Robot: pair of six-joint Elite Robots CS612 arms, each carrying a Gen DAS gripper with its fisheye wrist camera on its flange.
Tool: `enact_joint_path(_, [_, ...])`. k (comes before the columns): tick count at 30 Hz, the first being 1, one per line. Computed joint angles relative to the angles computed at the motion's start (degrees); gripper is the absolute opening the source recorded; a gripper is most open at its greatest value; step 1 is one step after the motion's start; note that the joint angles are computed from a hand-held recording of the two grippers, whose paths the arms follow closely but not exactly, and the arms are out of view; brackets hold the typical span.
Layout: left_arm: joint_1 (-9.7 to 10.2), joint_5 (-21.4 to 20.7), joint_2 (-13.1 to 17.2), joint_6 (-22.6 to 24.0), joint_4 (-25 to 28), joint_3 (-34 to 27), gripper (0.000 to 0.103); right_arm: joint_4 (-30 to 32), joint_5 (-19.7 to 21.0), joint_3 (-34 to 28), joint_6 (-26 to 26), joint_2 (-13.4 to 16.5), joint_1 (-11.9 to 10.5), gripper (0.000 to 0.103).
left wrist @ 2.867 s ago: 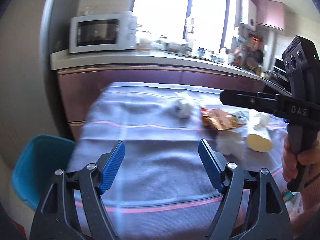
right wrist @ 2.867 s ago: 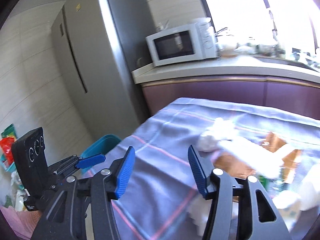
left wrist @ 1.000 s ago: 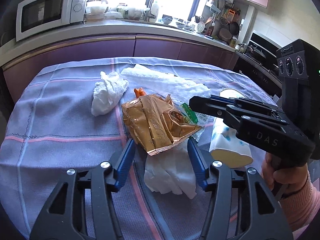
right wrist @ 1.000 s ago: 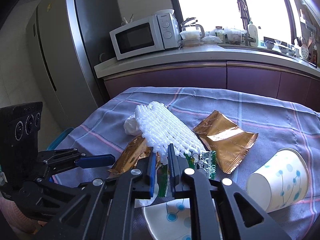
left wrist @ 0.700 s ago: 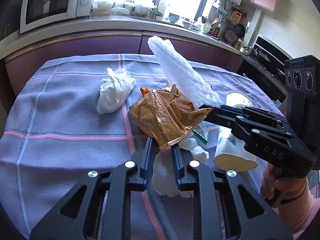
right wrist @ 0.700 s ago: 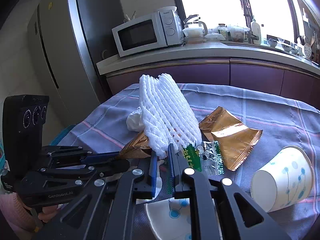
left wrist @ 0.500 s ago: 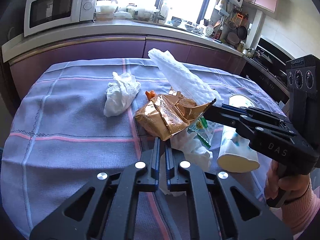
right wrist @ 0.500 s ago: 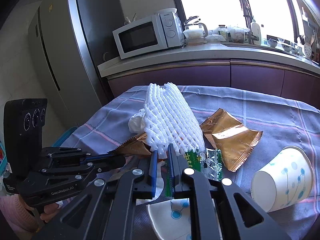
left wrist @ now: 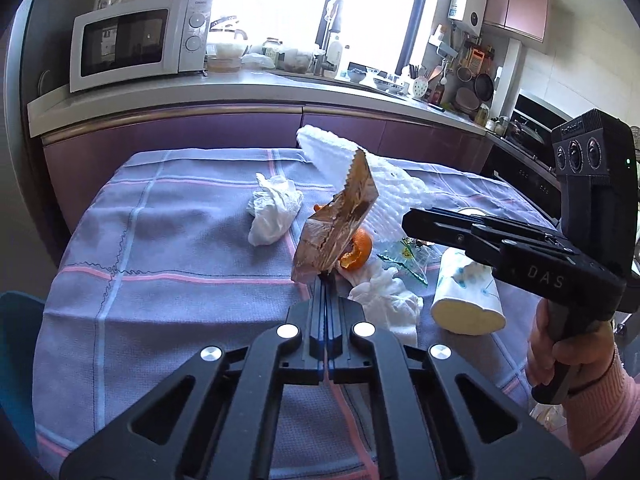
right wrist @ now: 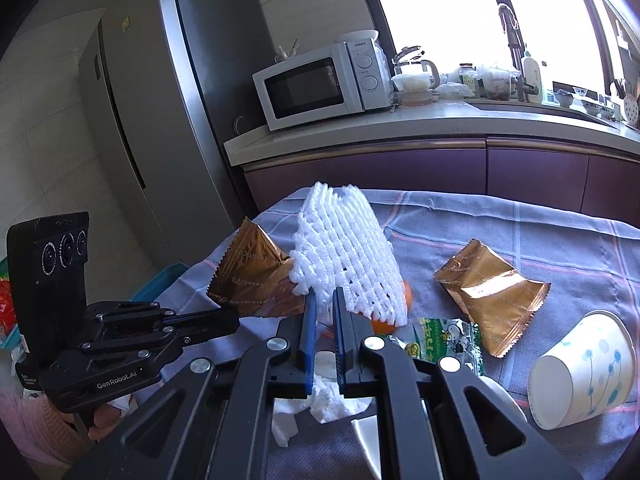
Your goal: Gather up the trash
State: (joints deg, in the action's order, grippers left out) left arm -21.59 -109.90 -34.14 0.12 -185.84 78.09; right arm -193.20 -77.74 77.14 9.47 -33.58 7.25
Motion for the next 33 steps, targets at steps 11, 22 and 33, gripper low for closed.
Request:
enact_joint_path(11, [3.18, -1.4, -2.4, -3.5, -4.5, 5.1, 0.001, 0.4, 4.0, -2.1, -1.3, 0.6, 1.2, 0.006])
enact_joint_path(22, [3.87, 1.3, -1.6, -4.0, 1.6, 3.6, 0.047, 2.2, 2.9, -3.3, -1.7, 1.0, 2.0, 0.006])
enact_joint_path(33, [5.32, -9.1, 3.3, -13.2, 10.9, -5.1, 0.051, 3.1, 2.8, -3.5, -0.8, 1.3, 1.7, 0.006])
